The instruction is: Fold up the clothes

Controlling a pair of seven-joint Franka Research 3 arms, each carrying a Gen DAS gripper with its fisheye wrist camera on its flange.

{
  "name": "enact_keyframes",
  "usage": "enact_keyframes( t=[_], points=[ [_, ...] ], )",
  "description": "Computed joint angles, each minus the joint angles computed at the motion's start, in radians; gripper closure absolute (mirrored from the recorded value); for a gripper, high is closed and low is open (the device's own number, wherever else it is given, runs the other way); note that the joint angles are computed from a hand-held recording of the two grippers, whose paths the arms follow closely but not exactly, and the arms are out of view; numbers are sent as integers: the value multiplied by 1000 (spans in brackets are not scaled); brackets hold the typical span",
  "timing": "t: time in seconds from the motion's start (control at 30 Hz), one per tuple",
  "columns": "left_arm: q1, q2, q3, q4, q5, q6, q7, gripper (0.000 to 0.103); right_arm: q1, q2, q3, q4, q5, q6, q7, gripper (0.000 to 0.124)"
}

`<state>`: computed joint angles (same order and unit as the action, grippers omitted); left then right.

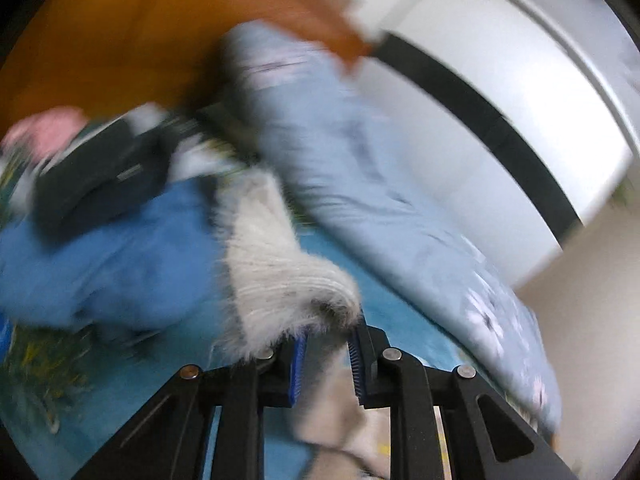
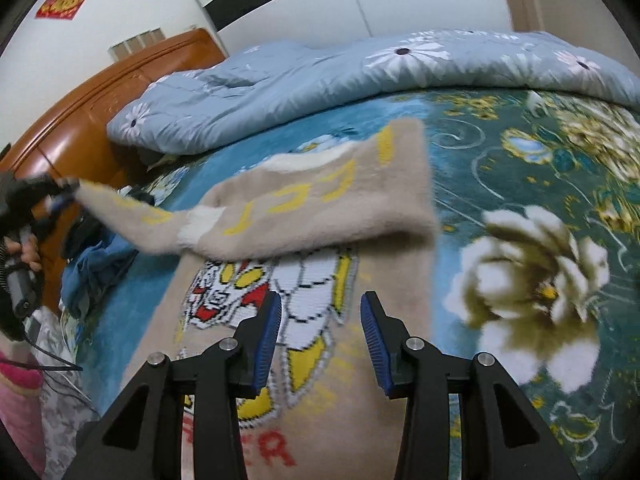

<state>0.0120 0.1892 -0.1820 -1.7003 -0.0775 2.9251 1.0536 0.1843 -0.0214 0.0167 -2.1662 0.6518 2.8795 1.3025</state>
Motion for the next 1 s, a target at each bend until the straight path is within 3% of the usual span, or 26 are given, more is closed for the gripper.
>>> enact_keyframes(
  t=[0.1,0.2,0.37,0.6,0.63,0.73,0.8,0.87,0.93,1.0],
  points=[
    [12,65,-116,96,-91,-32,215,82,-4,-24,-8,-28,34,8,-17,81],
    [-11,134,-181,180,-161,-145,353,82,-3,-51,-17,-65,72,24,-23,81],
    [-101,221,-187,226,-156,-264,462,82,-2,-85,-31,-121,118,34,-10,81],
    [-188,254,-154,215,-96,-390,460,82,-15,-111,-41,-172,73,24,66,81],
    [-189,253,-158,213,-100,-401,470,78,-15,-110,-43,-171,71,23,68,81],
    [-141,243,-211,203,-209,-454,569,43,-12,-105,-43,-165,65,23,74,81],
    [-82,216,-254,178,-359,-496,663,39,-1,-99,-42,-157,85,35,57,81],
    [-57,170,-251,126,-453,-477,708,39,13,-92,-44,-143,123,46,17,81],
    [-54,104,-222,42,-497,-399,735,36,29,-79,-50,-118,185,51,-55,81],
    [-110,33,-131,-69,-359,-262,639,32,38,-58,-50,-79,246,40,-130,81]
  ],
)
